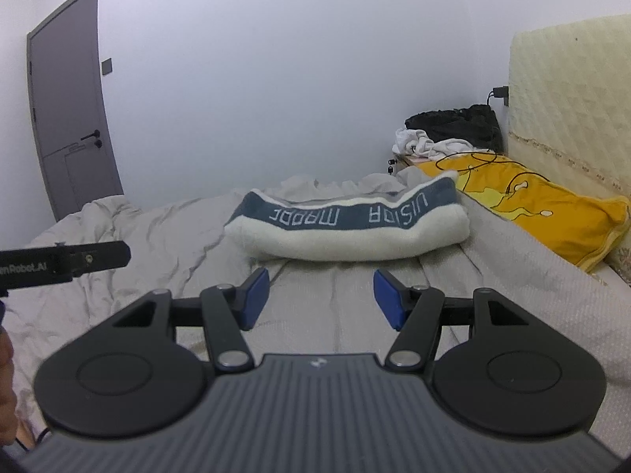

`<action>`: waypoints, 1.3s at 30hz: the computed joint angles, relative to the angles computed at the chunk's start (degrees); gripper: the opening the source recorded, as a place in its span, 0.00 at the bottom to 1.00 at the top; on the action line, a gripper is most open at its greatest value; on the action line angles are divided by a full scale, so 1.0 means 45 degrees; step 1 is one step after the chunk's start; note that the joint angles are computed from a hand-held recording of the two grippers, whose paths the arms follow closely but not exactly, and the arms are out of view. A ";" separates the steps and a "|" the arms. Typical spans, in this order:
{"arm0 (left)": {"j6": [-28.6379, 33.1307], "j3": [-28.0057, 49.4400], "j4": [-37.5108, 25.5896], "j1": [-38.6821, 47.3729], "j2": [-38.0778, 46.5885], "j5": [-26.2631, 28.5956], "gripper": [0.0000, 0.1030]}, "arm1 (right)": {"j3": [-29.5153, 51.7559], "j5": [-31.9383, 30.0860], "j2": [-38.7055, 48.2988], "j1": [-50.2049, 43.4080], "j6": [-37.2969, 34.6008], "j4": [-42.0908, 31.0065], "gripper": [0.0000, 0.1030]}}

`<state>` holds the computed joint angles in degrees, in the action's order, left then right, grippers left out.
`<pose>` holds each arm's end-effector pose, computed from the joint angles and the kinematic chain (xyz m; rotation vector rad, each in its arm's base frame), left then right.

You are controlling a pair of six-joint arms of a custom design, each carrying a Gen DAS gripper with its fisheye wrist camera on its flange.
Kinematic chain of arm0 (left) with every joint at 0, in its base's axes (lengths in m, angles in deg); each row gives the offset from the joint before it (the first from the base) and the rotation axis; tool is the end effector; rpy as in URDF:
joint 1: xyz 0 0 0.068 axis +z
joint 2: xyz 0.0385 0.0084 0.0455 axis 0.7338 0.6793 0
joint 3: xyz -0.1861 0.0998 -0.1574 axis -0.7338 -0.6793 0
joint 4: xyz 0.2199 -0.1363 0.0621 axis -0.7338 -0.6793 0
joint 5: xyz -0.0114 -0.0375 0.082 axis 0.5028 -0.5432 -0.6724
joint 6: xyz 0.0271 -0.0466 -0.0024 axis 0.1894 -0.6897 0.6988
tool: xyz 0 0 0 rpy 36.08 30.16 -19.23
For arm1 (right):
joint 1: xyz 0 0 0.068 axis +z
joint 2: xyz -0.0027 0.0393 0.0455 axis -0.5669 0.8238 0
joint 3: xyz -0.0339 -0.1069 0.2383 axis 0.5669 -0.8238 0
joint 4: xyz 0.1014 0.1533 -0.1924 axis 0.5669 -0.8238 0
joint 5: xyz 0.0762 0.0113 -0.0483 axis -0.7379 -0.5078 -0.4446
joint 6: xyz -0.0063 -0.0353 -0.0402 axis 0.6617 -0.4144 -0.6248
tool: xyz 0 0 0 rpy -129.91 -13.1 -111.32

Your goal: Fold large clothes

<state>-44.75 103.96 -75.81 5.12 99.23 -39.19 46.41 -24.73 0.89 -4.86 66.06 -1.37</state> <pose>0.1854 -0.1509 0.3757 0.1646 1.9629 -0.3612 0.2610 0.1339 0.3043 -0.0040 1.8905 0.1758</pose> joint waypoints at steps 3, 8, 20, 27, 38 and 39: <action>0.0075 -0.0023 -0.0143 0.0041 0.0014 0.0091 0.70 | 0.0016 0.0207 0.0123 0.0097 -0.0099 0.0015 0.60; -0.0009 -0.0026 -0.0245 -0.0204 0.0111 -0.0228 0.70 | 0.0087 0.0400 0.0230 0.0254 -0.0227 -0.0112 0.60; -0.0067 0.0019 -0.0312 -0.0193 0.0232 -0.0556 1.00 | -0.0059 0.0279 0.0079 0.0137 -0.0043 -0.0068 0.86; 0.0022 0.0041 -0.0421 -0.0504 0.0224 -0.1127 1.00 | 0.0168 0.0540 0.0334 0.0222 0.0011 -0.0334 0.88; -0.0411 0.0163 -0.0673 -0.0487 0.0310 -0.1065 1.00 | 0.0101 0.1101 0.0356 0.0455 -0.0006 -0.0224 0.88; -0.0449 0.0162 -0.0685 -0.0493 0.0302 -0.1076 1.00 | 0.0094 0.1188 0.0347 0.0537 0.0013 -0.0259 0.88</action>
<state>-46.77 104.69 -78.89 2.90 100.59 -44.03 46.83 -19.39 2.45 -2.45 66.12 -2.53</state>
